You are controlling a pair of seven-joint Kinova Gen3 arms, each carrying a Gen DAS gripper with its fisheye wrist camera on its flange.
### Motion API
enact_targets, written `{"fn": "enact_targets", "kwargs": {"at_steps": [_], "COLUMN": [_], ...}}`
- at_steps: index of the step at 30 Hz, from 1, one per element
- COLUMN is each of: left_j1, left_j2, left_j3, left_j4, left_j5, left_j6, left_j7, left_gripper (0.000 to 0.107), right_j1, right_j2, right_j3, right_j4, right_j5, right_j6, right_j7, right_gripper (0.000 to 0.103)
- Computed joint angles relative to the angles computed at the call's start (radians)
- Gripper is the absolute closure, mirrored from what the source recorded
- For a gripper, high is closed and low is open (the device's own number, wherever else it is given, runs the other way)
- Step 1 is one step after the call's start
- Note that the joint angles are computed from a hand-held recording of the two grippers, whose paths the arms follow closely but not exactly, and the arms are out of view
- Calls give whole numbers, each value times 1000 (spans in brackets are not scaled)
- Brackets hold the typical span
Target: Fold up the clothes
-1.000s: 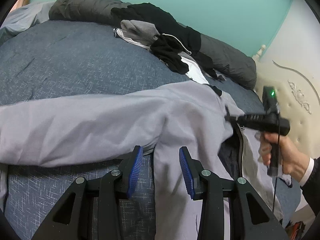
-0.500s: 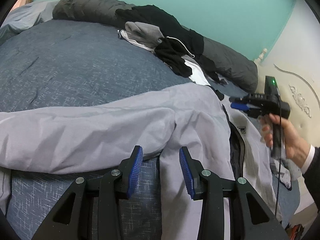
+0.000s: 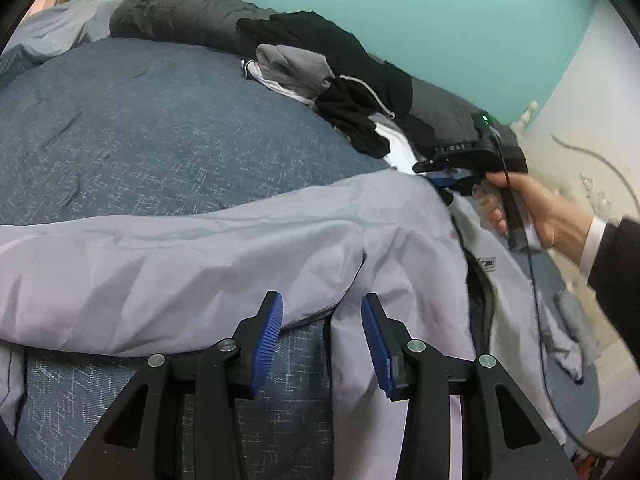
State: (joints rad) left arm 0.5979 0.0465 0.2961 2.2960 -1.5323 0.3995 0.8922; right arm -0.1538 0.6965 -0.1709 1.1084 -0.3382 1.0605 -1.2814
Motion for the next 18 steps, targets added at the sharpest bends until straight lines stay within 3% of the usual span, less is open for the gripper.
{"fn": "enact_targets", "kwargs": {"at_steps": [2,3,7,13,18], "left_j1": [2,3,13,18,19], "left_j2": [13,18,26,37,41], "left_j3": [0,-1,-6,-12,-18], "left_j4": [-5,-7,-9,-5,1], "left_j5": [9,13,31,14,6], "left_j6": [2,4,14,13,8], "left_j7": [-12,-17,-29,-12,2], "left_gripper": [62,62,62,62,62], "right_j1": [-10,-17,-38,-5,-13], "right_j2": [19,25,49,-7,-24], "right_j3": [1,4,14,-37,-58], "right_j4": [-24,-32,-65,9,1], "right_j5": [8,13,38,-20,-49], "right_j6": [15,17,34,-128,-206], "right_j7": [0,-3,-20,52,92], "right_gripper": [73,85,99,100,100]}}
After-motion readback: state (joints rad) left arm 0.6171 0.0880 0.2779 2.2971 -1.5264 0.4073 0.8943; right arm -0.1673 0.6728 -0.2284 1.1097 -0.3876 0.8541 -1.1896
